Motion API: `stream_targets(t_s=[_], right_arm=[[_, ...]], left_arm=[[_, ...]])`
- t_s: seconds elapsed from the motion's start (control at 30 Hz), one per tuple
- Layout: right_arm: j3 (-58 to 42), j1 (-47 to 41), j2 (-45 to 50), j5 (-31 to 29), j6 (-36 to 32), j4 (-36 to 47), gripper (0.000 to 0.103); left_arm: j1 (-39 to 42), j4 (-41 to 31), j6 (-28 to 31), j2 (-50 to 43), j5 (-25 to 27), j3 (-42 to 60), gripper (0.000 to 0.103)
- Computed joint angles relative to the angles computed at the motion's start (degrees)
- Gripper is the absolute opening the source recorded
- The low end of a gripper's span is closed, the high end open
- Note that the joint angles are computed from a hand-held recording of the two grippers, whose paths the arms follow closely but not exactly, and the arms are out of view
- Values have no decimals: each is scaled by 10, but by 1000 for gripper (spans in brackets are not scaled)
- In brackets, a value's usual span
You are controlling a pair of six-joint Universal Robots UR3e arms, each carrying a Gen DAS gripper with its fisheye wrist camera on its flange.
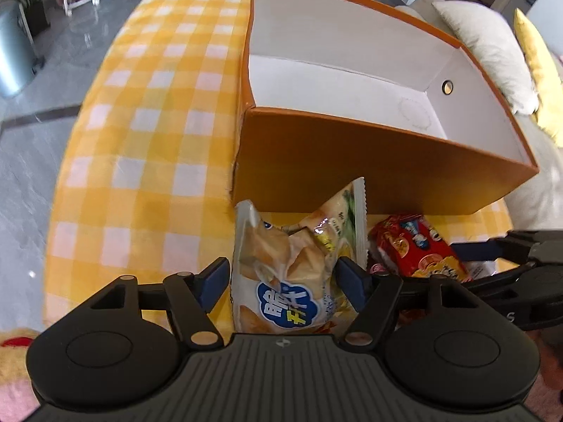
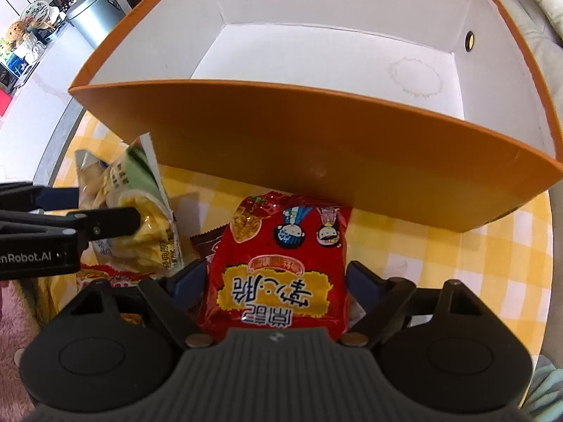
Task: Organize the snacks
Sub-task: 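Grasp the white-blue puffed snack bag with the left tool while the right tool grasps the red spicy-strip bag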
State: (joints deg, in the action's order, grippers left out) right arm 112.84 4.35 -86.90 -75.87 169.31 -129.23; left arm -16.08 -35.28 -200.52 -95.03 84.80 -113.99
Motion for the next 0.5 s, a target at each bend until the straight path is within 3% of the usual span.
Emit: stream_targets(t_s=[0.17,0.5], right_arm=[[0,-7,4,7,-3,2,81],[24,-7,-11,12,-3,-25,68]], left_arm=[[17,21,-11,-9,-30,-10,78],[3,18,-38,-3,-20,-4,52]])
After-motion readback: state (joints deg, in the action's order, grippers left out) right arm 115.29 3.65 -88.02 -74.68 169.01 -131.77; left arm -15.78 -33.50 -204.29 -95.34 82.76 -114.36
